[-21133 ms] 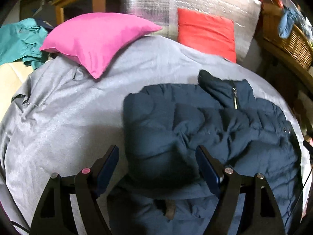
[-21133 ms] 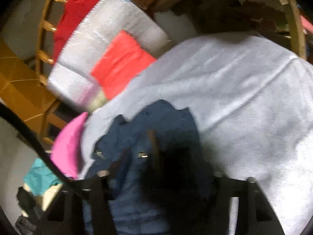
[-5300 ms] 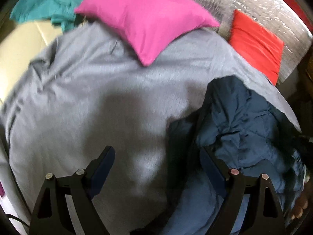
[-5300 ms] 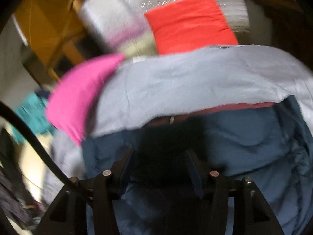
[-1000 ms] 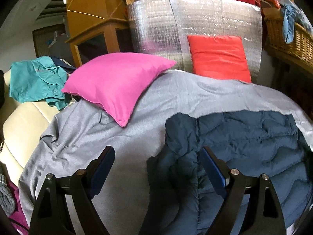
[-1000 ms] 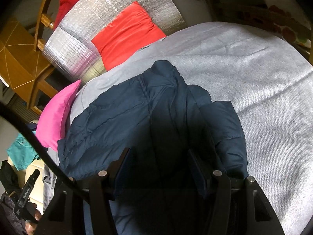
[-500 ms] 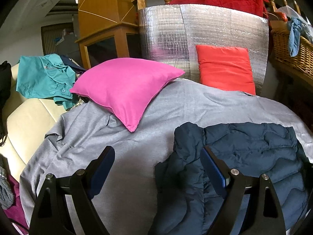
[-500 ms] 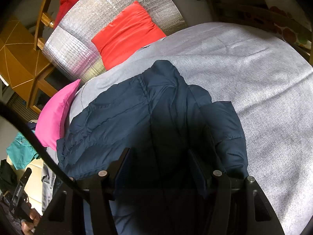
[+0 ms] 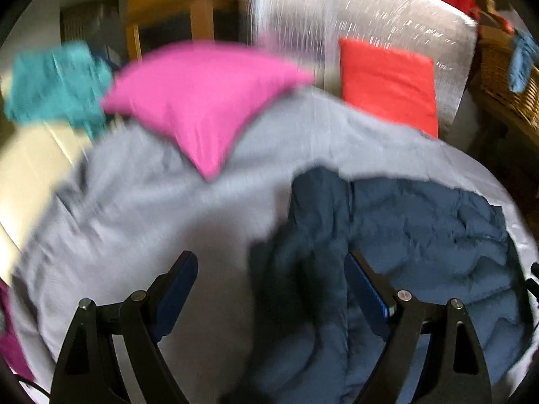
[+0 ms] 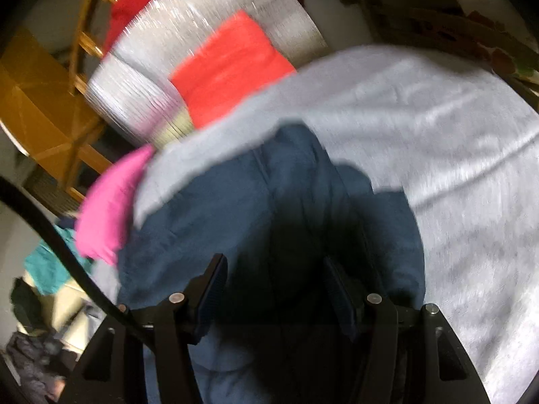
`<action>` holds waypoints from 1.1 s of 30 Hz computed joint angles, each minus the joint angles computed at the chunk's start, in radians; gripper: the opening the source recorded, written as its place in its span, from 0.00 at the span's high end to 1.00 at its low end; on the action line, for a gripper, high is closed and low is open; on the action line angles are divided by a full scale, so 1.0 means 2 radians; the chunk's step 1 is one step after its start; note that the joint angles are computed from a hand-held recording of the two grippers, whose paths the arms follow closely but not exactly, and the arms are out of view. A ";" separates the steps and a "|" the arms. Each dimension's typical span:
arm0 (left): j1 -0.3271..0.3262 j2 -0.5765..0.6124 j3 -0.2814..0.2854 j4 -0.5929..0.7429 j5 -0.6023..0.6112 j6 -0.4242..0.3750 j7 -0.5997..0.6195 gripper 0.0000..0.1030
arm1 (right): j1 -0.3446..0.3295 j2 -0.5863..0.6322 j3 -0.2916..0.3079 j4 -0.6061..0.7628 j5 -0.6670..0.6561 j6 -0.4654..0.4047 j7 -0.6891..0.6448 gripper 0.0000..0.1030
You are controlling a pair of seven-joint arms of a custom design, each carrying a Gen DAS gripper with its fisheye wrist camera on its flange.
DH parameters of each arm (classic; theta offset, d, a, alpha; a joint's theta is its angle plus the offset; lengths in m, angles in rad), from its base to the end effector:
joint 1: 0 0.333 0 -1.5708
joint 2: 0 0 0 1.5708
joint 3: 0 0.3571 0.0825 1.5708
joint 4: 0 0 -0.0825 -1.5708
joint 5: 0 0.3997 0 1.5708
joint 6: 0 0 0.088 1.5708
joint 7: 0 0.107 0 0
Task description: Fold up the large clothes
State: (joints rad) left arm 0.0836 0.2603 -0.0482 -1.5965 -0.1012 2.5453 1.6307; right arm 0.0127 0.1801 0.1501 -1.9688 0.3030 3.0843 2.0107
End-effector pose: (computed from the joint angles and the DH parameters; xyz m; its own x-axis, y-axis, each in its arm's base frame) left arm 0.7136 0.0310 0.5966 0.0192 -0.9973 0.0713 -0.7694 -0.0603 -0.6359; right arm 0.6571 0.0764 0.5250 -0.2683 -0.7744 -0.5729 -0.5487 0.6117 -0.5699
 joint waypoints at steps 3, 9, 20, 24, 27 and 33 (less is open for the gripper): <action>0.015 0.029 -0.005 0.042 -0.041 -0.082 -0.008 0.14 | -0.062 -0.005 0.068 -0.011 0.085 0.027 -0.068 0.39; 0.021 0.070 -0.003 0.088 -0.046 -0.169 -0.040 0.13 | -0.075 0.019 0.072 0.022 0.181 -0.062 -0.129 0.39; 0.025 0.040 0.000 0.060 -0.033 -0.128 -0.033 0.13 | -0.012 -0.015 -0.020 -0.007 0.111 -0.079 -0.076 0.25; 0.049 0.064 -0.014 0.097 -0.084 -0.198 0.001 0.13 | -0.036 -0.008 -0.002 0.005 0.242 -0.129 -0.185 0.22; 0.063 0.075 -0.021 0.116 -0.123 -0.233 0.019 0.13 | -0.029 0.004 -0.010 0.016 0.284 -0.148 -0.218 0.20; 0.084 0.100 -0.030 0.146 -0.181 -0.282 0.046 0.13 | -0.026 0.031 -0.017 0.042 0.339 -0.196 -0.268 0.13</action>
State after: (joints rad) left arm 0.2520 0.4606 -0.1080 -1.3038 -0.4630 1.9811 1.7222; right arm -0.0398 0.2428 0.1159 -1.8843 0.9811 2.6933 1.4757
